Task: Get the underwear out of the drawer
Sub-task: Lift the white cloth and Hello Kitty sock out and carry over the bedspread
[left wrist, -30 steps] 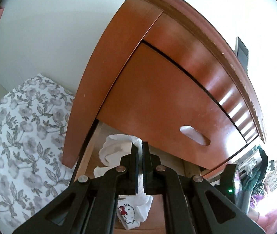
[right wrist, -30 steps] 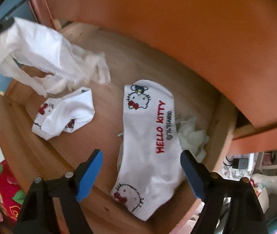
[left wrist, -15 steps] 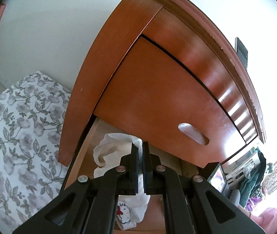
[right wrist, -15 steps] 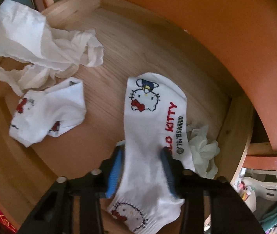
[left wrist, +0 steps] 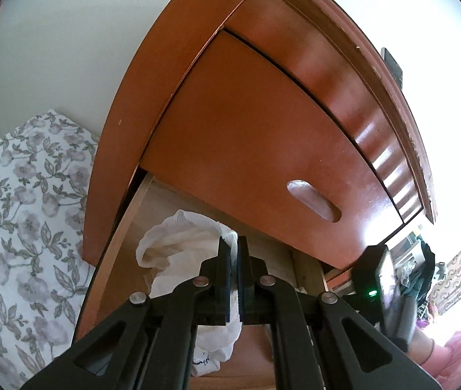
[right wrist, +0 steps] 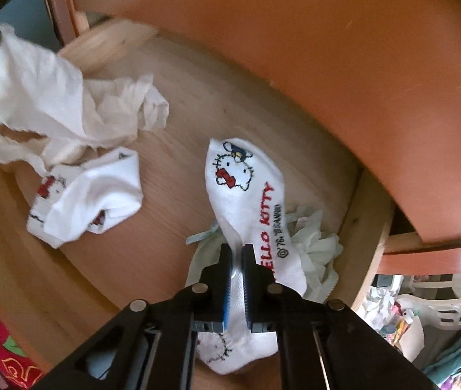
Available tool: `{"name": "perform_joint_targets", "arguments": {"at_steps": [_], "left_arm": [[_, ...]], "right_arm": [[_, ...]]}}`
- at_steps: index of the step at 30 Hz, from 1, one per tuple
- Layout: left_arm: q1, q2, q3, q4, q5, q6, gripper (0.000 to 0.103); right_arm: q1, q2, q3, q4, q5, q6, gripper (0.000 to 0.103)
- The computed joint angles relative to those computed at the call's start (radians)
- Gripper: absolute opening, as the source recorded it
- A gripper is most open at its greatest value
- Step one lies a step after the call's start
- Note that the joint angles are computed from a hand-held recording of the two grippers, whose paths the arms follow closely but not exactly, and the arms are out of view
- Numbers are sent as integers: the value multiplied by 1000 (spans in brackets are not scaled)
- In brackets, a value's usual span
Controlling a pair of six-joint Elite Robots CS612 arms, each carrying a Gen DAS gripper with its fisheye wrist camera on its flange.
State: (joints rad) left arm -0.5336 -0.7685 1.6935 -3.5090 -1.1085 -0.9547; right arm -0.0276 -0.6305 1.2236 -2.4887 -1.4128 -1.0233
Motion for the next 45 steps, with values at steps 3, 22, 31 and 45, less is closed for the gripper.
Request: {"name": "perform_joint_targets", "arguments": {"at_steps": [3,22,31,45], "left_arm": [[-4,-4,4,-5,8,8,3],[-79,-76,38,-5,82,81,3],[-126,-90,7,10,80,157,3],[-178,-42,-142,88,-32,327,3]], "right_arm": [[-14,-28,28,-17,49,12,6],[-140,-193,204,-197,373,105,6],[-244,-232,274,-299,459,179,6],[-336,-136,241,-339,224,275,6]]}}
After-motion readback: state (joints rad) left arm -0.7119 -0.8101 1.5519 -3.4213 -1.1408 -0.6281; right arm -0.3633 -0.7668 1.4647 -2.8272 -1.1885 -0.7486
